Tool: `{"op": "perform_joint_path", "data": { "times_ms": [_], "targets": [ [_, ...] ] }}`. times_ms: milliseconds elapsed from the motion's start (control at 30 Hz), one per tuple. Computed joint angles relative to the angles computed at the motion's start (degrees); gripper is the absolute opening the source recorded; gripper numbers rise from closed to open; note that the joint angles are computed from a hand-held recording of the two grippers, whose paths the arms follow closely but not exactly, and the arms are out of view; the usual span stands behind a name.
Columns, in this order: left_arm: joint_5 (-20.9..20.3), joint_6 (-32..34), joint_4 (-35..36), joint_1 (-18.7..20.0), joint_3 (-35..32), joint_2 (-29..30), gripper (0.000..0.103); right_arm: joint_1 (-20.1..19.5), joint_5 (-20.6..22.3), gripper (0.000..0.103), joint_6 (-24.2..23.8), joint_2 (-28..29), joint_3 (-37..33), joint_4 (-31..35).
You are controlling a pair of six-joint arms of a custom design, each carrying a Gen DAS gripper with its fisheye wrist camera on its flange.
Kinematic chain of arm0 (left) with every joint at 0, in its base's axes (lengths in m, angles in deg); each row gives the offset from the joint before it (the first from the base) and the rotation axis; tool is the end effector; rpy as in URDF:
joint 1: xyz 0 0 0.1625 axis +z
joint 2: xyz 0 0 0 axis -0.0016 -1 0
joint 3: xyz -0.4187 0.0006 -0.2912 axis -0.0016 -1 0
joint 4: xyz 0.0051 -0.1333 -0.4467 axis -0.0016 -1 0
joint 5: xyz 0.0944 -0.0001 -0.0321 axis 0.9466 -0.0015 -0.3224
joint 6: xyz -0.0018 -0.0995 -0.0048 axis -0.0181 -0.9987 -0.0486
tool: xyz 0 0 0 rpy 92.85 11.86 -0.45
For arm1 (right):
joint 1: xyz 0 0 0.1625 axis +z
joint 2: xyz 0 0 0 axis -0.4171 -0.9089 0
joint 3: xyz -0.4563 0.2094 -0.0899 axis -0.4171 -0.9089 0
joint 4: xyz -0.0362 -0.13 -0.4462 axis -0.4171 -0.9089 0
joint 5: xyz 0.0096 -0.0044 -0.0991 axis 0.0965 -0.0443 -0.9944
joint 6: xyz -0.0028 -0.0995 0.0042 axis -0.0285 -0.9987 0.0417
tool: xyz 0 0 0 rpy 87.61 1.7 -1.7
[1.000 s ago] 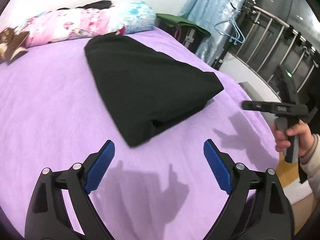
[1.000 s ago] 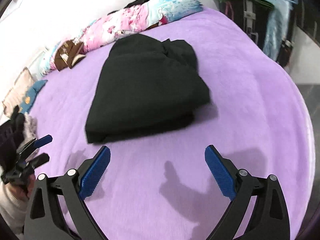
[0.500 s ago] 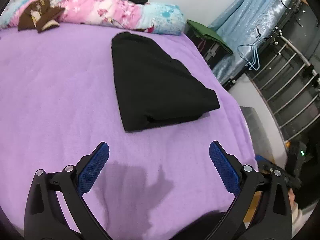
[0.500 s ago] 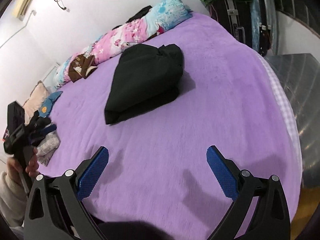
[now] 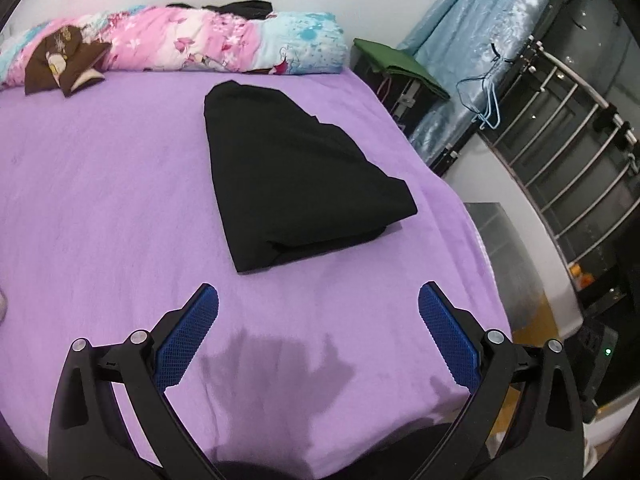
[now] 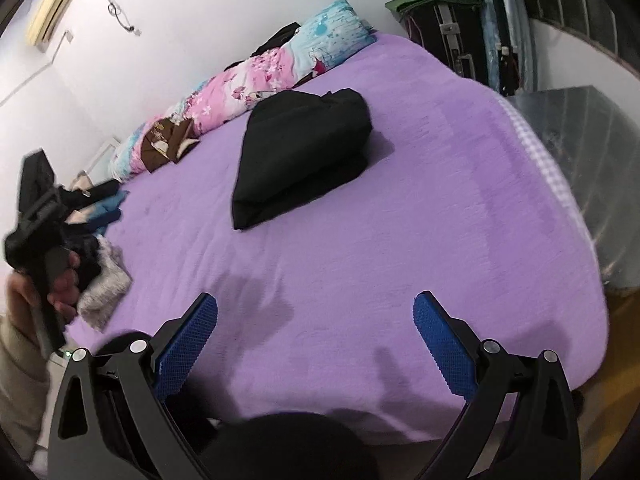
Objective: Fold large clothes
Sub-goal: 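Grasp the folded jacket bundle with the left tool while the right tool grasps it too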
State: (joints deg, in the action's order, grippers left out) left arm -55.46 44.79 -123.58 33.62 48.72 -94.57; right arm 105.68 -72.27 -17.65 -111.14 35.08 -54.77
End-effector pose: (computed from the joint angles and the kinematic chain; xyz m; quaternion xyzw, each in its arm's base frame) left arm -0.4629 -0.5393 0.2241 0.1268 0.9363 -0.2819 0.1670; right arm 0.0492 -0.4826 0.5103 0.1186 -0.9460 0.2721 0.1301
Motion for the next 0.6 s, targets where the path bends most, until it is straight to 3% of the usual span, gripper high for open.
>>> {"op": "perform_joint_path", "data": {
  "times_ms": [300,600],
  "targets": [
    [-6.5,5.3,-2.8,8.1,-2.4,2.2,0.096,2.9,-2.8,0.096,4.5,8.8,-6.6,-1.2],
    [-12.2,10.9,-4.7,16.8,-9.1,6.7,0.096,5.9,-5.8,0.096,5.4,25.1,-24.1,3.9]
  ]
}}
